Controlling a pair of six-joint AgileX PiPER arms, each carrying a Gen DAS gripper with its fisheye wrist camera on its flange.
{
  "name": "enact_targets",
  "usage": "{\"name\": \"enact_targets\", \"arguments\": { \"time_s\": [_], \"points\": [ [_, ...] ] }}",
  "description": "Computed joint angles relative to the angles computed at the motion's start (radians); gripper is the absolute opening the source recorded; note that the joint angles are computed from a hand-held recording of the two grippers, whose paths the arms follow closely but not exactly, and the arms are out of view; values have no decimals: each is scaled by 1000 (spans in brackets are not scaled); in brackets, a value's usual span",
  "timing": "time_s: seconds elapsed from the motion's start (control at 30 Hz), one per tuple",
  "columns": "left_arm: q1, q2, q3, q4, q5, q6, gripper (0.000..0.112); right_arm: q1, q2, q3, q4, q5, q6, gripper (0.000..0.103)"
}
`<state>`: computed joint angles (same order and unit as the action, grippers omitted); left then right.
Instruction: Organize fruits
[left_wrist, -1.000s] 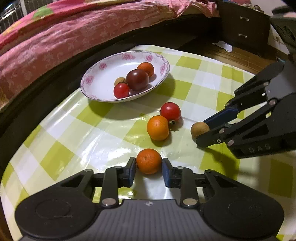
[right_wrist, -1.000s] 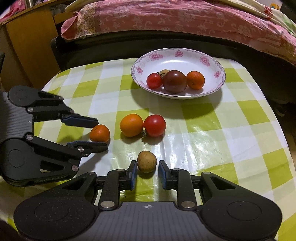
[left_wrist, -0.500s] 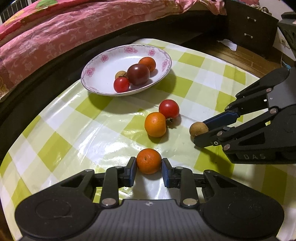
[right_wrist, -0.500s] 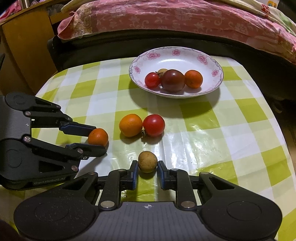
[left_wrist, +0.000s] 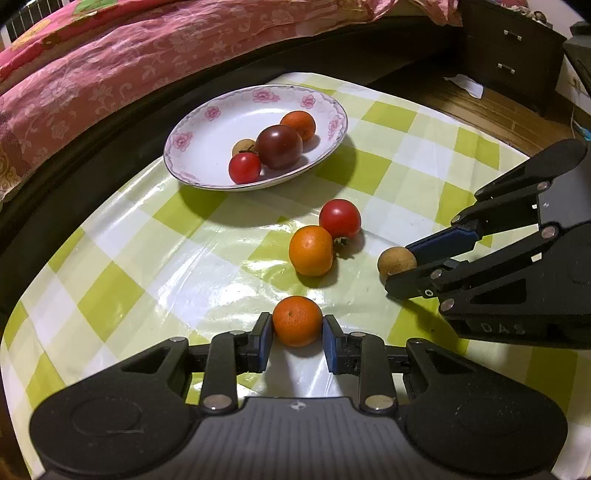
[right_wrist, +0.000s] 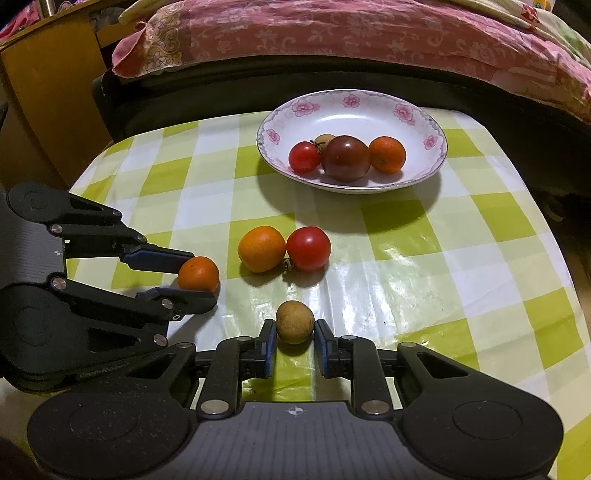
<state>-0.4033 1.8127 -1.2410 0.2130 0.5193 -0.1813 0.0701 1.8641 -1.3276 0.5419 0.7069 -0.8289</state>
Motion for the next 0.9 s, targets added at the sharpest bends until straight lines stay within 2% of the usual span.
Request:
{"name": "enact_targets", "arguments": {
  "time_s": [0.9],
  "points": [
    [-27,10,-68,54,39,-75,36,2,-32,-12,12,-17,0,19]
  ]
}}
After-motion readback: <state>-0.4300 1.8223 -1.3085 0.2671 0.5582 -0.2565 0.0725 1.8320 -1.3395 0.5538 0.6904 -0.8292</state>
